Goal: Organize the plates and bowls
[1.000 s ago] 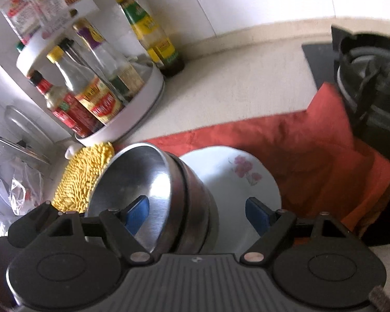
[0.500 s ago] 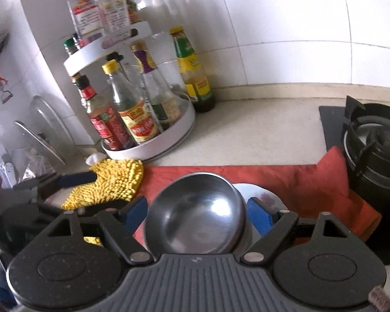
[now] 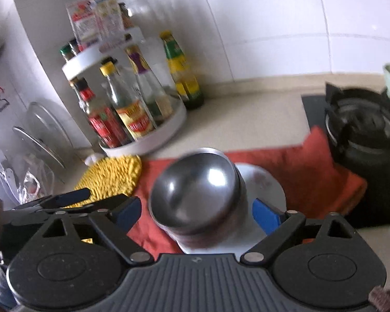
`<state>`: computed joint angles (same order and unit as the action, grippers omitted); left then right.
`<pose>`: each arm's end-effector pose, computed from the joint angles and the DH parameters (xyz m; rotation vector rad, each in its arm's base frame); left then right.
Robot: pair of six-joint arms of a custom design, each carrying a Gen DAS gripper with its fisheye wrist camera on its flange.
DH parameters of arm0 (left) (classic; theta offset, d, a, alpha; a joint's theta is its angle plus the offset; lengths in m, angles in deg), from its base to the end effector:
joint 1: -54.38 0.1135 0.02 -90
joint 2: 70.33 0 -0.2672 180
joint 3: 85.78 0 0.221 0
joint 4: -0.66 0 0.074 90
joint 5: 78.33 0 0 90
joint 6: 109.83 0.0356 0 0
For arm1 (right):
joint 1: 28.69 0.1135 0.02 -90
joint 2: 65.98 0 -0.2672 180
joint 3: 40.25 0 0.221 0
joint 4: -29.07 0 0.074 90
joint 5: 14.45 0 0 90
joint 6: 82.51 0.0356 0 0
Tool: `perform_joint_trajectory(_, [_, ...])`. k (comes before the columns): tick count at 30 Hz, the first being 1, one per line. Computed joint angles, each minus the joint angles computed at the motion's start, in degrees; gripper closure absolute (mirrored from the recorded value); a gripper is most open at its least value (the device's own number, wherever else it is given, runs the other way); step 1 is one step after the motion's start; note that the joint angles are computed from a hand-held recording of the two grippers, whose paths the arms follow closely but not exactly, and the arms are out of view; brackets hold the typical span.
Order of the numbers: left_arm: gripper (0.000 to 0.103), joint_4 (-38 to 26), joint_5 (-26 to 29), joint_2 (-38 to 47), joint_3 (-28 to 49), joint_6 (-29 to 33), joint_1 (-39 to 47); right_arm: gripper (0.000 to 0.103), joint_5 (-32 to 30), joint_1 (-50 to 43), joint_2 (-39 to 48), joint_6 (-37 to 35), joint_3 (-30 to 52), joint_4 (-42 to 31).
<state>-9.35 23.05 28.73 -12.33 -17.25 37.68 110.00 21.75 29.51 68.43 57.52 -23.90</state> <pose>0.3331 -0.1073 0.2184 0.4790 2.1481 -0.3561 0.2269 0.2430 0.3083 0.4567 2.2311 0.2722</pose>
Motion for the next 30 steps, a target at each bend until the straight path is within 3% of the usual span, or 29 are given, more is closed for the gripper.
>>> perform_joint_trajectory(6, [0.0, -2.0, -5.3, -3.0, -4.2, -3.8, -4.7, 0.014, 5.3, 3.3, 0.0, 5.7, -1.7, -5.7])
perform_joint_trajectory(14, [0.0, -2.3, -10.0, -4.4, -9.2, -7.9, -9.9, 0.014, 7.0, 8.3, -1.1, 17.2, -5.4, -14.3])
perform_joint_trajectory(23, [0.0, -3.2, -13.2, -6.2, -11.5, -10.0, -12.4, 0.014, 6.9, 11.2, -3.0, 23.8, -8.8, -15.5])
perform_joint_trajectory(30, [0.004, -5.2, -15.5, -6.3, -11.5, -9.5, -13.1, 0.014, 6.4, 12.3, -1.1, 24.6, -7.1, -16.5])
